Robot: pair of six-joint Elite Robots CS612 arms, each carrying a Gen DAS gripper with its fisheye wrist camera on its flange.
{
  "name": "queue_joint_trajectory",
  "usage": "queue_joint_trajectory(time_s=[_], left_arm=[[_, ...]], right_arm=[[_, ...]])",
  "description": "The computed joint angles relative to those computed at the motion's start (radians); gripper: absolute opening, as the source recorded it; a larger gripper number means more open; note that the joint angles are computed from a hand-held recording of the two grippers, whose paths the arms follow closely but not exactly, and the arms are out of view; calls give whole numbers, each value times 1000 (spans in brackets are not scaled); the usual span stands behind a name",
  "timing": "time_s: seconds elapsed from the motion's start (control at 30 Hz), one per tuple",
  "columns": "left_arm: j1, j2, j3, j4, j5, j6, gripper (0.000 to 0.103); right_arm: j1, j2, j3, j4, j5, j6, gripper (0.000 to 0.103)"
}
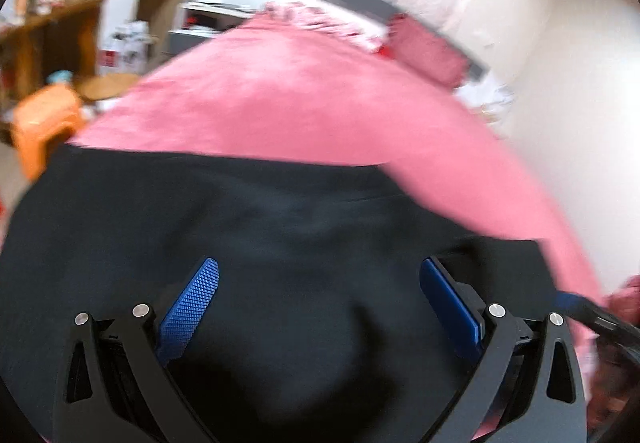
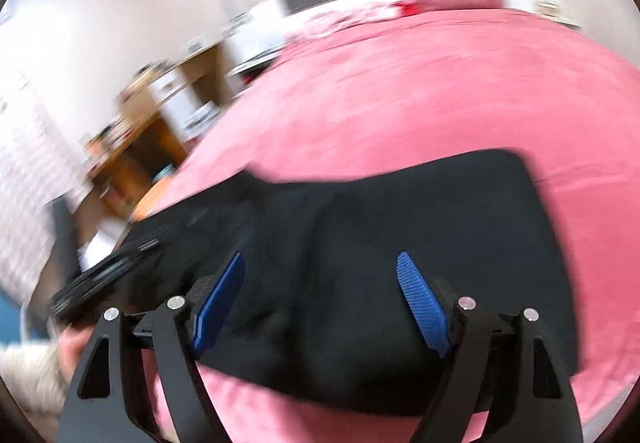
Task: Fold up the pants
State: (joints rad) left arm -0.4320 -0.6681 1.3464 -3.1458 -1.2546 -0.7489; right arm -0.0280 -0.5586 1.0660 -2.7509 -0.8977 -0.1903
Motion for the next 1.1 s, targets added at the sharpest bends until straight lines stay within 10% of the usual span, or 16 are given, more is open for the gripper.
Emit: queue_joint_trajectory(time_s=[0.07,0.2,0.4,0.5,0.63,0.83,1.1], left_arm=[[2,16,-48,7,-105,55,99],[9,74,-190,165,-300,94,97],[8,144,-325,320,-390,90,58],[14,151,-337,320,-430,81,21],[15,113,-284,191,-416,66,20],[23,153,-320,309,-434,51,22],[18,157,-276,169,-427,170,26]], right_arm=[[-1,20,-42,-12,-88,24,49],[-12,76,-148,2,-156,68,45],[-14,141,-261,60,-154,11,44],[-14,155,-286,114,-200,-23,33],[-26,156,-286,125,-171,37,24],[-15,156,-252,122,-228,-30,24],[-14,174,-223,-34,-227,-78,24]])
